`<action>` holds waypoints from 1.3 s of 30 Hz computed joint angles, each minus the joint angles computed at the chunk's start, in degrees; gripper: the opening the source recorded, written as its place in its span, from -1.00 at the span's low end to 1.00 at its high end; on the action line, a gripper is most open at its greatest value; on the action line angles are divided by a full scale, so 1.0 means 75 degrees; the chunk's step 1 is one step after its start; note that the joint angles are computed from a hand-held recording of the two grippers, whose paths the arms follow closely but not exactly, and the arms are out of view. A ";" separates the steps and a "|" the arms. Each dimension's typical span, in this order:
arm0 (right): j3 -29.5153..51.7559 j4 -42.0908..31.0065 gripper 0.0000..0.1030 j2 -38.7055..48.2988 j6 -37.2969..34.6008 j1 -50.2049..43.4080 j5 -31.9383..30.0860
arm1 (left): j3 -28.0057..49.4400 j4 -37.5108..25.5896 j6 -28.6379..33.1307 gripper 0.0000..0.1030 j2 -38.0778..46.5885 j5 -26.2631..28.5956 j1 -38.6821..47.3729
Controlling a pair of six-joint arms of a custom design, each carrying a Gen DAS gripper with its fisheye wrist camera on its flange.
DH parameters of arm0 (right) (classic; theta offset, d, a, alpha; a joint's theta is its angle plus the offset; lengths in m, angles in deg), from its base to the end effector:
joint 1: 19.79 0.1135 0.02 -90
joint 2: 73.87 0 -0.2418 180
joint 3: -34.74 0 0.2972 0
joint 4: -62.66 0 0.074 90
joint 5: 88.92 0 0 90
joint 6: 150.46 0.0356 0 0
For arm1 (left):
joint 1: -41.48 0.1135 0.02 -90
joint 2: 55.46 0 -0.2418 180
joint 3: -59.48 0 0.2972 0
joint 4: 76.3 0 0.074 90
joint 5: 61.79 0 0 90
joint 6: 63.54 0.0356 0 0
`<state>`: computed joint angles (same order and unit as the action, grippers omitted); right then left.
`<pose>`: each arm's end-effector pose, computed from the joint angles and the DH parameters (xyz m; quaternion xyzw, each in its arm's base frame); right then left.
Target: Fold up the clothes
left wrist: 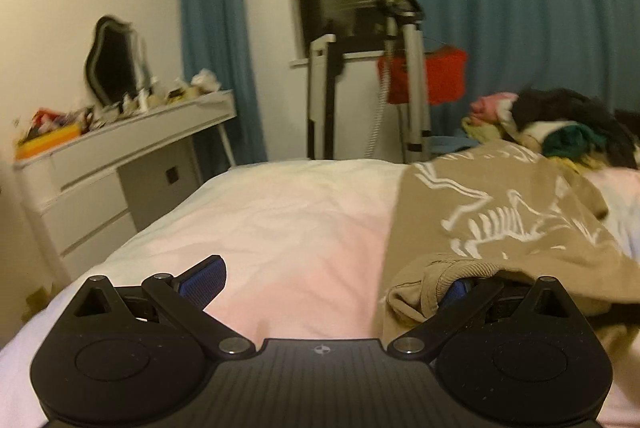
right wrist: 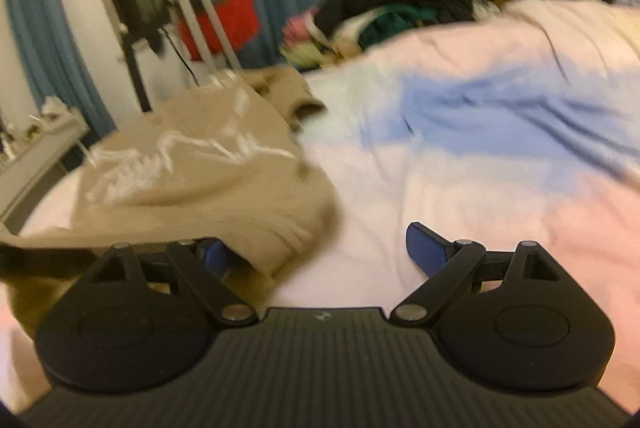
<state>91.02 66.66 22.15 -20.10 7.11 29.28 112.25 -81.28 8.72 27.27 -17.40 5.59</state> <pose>0.3281 0.1476 0.1024 0.2115 0.8442 0.0644 0.4883 0.2806 -0.1717 0.1483 -0.0480 0.8355 0.1145 0.5353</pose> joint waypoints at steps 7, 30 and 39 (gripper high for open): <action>-0.1420 0.2354 0.75 -0.1144 -0.0436 0.0567 0.2619 | -0.0461 -0.0116 -0.0083 1.00 -0.0892 0.0238 -0.0145; -0.0337 0.1235 0.75 -0.5173 -0.6277 0.2994 0.5463 | 0.0627 -0.3124 0.0609 1.00 -0.6744 -0.1038 -0.1107; 0.2640 0.4400 0.75 -0.5142 -1.2199 0.5313 0.6278 | 0.5221 -0.3511 0.3451 1.00 -0.5602 -0.2279 -0.2648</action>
